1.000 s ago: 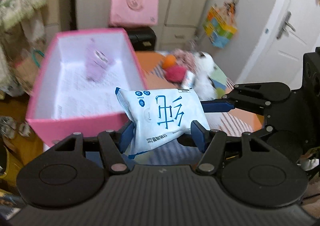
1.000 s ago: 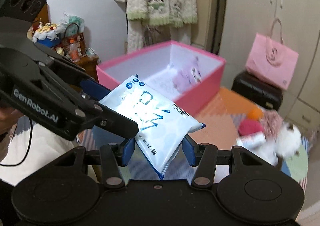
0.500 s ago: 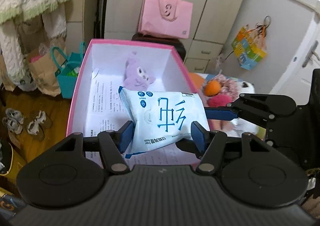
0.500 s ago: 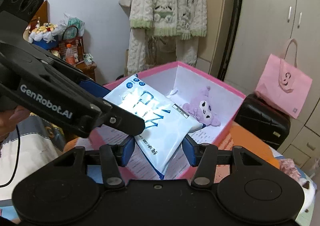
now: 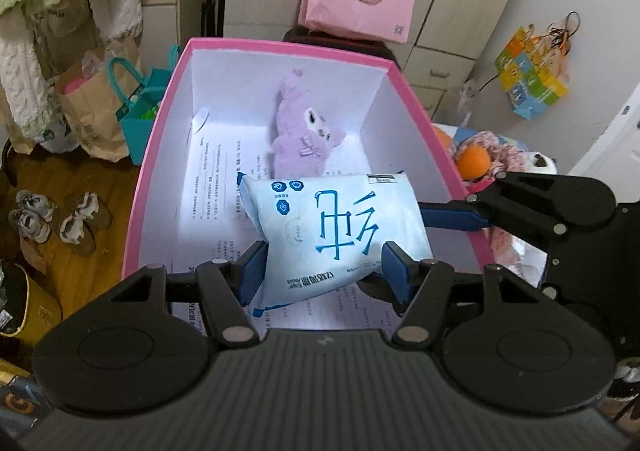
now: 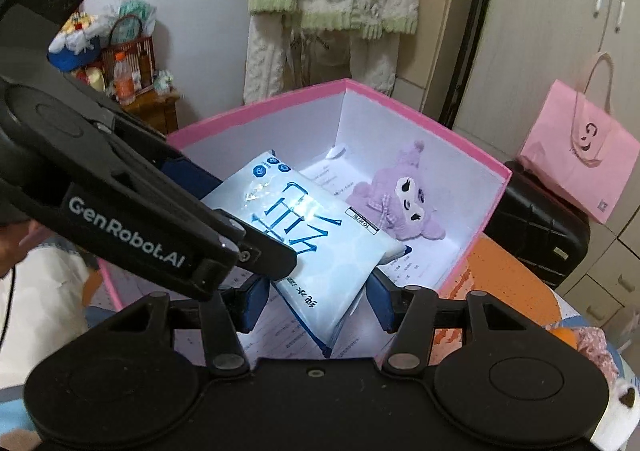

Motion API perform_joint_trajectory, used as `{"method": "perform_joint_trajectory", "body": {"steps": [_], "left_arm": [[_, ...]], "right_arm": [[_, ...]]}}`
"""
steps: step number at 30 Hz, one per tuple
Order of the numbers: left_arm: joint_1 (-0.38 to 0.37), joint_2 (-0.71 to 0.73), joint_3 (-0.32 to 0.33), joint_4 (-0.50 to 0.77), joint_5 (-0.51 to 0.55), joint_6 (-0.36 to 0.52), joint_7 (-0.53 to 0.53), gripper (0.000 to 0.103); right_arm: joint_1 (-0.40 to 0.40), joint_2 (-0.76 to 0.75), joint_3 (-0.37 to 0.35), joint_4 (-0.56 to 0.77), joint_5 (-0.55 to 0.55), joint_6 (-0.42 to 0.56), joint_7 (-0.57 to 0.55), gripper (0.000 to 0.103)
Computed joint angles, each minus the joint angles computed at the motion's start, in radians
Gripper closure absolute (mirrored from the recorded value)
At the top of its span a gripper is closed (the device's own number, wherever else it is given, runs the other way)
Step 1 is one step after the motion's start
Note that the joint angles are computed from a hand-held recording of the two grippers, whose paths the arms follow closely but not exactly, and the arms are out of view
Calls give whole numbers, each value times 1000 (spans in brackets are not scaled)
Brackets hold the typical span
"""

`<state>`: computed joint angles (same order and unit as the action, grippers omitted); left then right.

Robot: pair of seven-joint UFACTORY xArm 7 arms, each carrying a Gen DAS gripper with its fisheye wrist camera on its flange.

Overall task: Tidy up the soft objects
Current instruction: 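Open the left gripper to release the wet-wipe pack into the box, then move the left gripper back to the white mesh bath puff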

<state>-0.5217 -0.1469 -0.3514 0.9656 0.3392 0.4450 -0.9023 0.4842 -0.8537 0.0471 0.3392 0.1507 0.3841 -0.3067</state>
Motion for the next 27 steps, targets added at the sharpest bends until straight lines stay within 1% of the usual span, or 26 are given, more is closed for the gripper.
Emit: {"method": "perform_joint_trajectory", "body": {"steps": [1, 2, 4, 6, 7, 8, 10, 13, 17, 23, 27], "left_arm": [[-1, 3, 4, 4, -10, 8, 10, 43], [0, 4, 5, 7, -11, 19, 9, 40], [11, -2, 0, 6, 23, 36, -24, 39], [10, -23, 6, -14, 16, 11, -18, 39], [11, -32, 5, -18, 13, 12, -13, 37], [16, -43, -3, -21, 27, 22, -22, 33], [24, -66, -21, -26, 63, 36, -31, 32], [13, -89, -19, -29, 29, 45, 12, 31], [8, -122, -37, -24, 7, 77, 41, 31], [17, -187, -82, -24, 14, 125, 17, 29], [0, -229, -99, -12, -11, 157, 44, 26]], "right_arm": [[-6, 16, 7, 11, -10, 4, -3, 43], [-13, 28, 16, 21, -18, 12, -1, 43], [-16, 47, 25, 39, -28, 31, -3, 43], [-22, 51, 34, 46, -34, 40, 0, 42], [-23, 49, 36, 48, -38, 46, -3, 40], [-22, 41, 36, 50, -43, 59, -9, 40], [-21, 20, 35, 47, -45, 71, -14, 38], [-12, -18, 22, 42, -36, 100, -28, 38], [-14, -68, 20, 40, -25, 139, -32, 38], [-6, -166, 12, 39, -11, 198, -53, 38], [-14, -253, 17, 29, -12, 252, -62, 38]]}}
